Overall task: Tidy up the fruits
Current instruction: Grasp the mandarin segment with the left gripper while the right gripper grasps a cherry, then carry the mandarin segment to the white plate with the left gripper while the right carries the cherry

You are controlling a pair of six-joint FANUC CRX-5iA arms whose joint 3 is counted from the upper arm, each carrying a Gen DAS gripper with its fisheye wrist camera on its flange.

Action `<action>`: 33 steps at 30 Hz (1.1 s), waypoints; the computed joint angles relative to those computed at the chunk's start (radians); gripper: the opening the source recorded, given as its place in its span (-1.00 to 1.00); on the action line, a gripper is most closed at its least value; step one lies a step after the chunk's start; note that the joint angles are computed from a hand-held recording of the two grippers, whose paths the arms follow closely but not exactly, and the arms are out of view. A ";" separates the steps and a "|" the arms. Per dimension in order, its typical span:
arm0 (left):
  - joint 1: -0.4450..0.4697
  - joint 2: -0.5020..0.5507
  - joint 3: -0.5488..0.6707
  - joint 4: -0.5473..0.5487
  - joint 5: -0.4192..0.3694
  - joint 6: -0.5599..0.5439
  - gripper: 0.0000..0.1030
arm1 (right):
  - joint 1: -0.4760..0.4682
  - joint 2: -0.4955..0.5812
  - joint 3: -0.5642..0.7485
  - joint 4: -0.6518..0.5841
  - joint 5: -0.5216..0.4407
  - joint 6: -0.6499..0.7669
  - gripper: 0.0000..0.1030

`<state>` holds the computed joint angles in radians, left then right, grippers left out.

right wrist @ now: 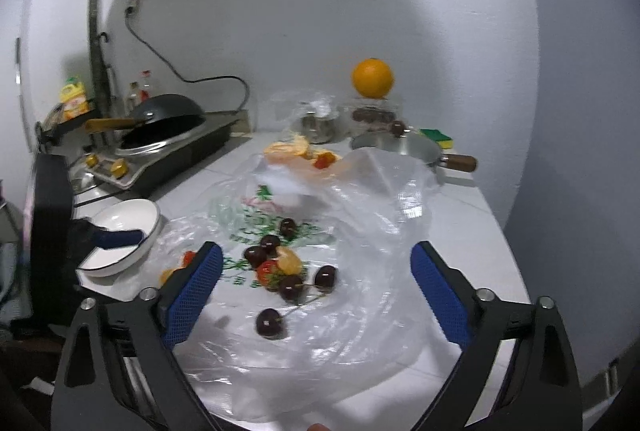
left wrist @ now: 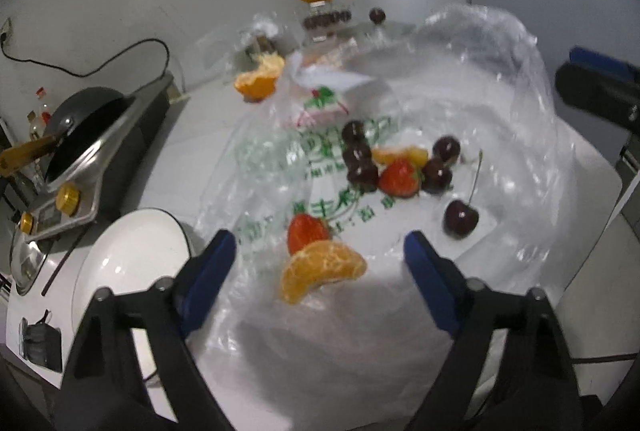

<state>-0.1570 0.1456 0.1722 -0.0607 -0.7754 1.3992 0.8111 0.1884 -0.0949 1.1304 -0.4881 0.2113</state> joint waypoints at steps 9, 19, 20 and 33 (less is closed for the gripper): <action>-0.001 0.061 0.044 -0.012 -0.073 -0.026 0.40 | 0.034 0.081 0.141 -0.380 -0.024 0.371 0.09; 0.041 0.085 0.028 0.103 -0.073 -0.101 0.00 | 0.042 0.169 0.282 -0.698 -0.112 0.606 -0.11; 0.046 0.084 0.024 0.117 -0.070 -0.112 -0.01 | 0.042 0.176 0.291 -0.711 -0.122 0.613 -0.13; 0.081 0.031 -0.044 0.246 -0.038 -0.199 -0.05 | 0.054 0.231 0.352 -0.712 -0.200 0.607 -0.33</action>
<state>-0.0762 0.1765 0.1285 0.1849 -0.8135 1.1999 0.8647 0.4197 0.2574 0.4182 -0.6886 0.8186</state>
